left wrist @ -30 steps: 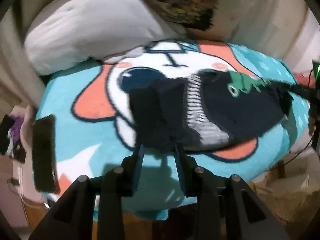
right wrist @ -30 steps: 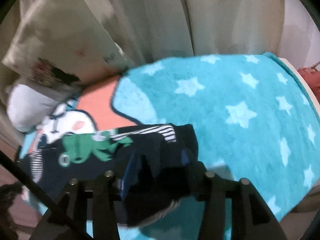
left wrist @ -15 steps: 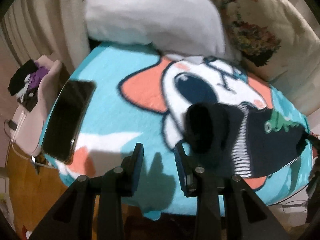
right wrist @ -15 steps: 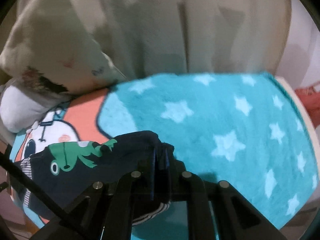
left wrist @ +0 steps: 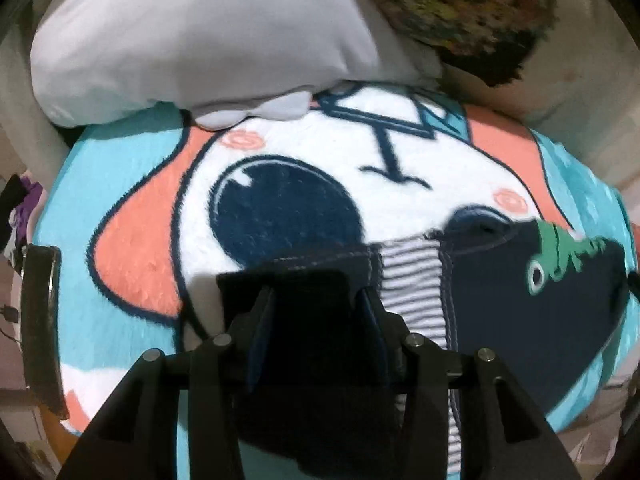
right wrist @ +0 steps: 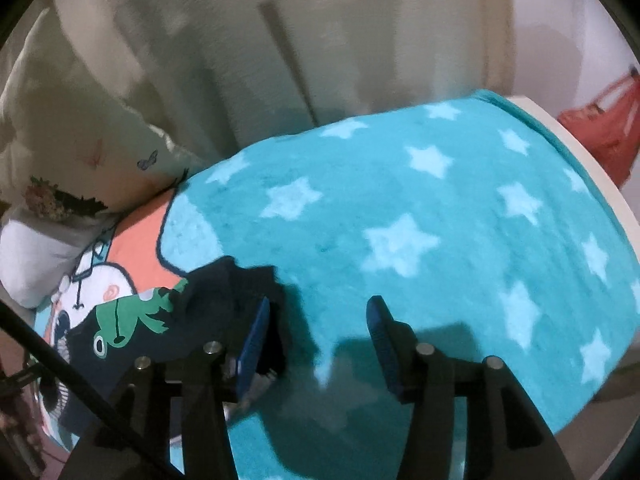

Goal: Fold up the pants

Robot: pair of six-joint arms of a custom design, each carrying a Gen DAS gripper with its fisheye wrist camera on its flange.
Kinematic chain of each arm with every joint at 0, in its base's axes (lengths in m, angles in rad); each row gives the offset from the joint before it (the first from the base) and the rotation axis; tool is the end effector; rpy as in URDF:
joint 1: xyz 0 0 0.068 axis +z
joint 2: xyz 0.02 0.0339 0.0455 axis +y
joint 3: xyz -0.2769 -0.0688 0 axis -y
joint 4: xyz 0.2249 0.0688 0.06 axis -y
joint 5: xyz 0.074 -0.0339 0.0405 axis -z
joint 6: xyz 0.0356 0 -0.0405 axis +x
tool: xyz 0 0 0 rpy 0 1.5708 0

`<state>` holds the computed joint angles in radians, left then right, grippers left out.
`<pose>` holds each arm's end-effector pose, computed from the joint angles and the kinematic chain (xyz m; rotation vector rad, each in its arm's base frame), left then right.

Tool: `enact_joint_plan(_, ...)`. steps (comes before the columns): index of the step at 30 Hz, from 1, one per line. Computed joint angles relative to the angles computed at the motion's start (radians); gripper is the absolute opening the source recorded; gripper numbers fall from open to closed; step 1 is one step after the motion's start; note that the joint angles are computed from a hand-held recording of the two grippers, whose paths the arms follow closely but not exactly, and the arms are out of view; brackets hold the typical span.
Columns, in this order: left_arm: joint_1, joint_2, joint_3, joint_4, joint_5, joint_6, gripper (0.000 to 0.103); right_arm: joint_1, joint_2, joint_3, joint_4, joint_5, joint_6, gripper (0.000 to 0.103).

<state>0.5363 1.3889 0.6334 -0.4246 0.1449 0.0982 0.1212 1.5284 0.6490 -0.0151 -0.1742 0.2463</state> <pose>0.1886 0.1061 0.1743 -0.5542 2.6695 -0.0197 0.2634 0.0383 0.1701 0.0791 2.4823 0.3726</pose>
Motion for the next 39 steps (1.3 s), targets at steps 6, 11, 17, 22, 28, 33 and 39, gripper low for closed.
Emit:
enact_joint_plan(6,0.154,-0.038,0.124,-0.225,0.246,0.093,0.042,-0.129,-0.074,-0.09,0.021,-0.165,0.037,0.058)
enact_joint_plan(11,0.099,-0.148,0.231,-0.403,0.315,0.086,0.055,-0.14,-0.083,-0.14,0.075,-0.286,0.078,0.061)
enact_joint_plan(17,-0.4,0.035,0.34,-0.284,0.3,-0.168,0.057,-0.087,-0.017,-0.171,0.181,-0.382,0.142,0.063)
enact_joint_plan(22,-0.745,0.369,0.61,-0.229,0.241,-0.234,0.057,-0.038,0.031,-0.158,0.213,-0.364,0.14,0.063)
enact_joint_plan(28,-0.882,0.692,0.959,-0.353,0.253,-0.192,0.057,0.006,0.072,-0.134,0.235,-0.318,0.114,0.063)
enact_joint_plan(33,-0.928,0.854,1.143,-0.438,0.236,-0.138,0.057,0.038,0.137,-0.117,0.294,-0.3,0.13,0.063)
enact_joint_plan(39,-0.934,0.939,1.23,-0.502,0.255,-0.105,0.056,0.064,0.213,-0.087,0.348,-0.291,0.165,0.04)
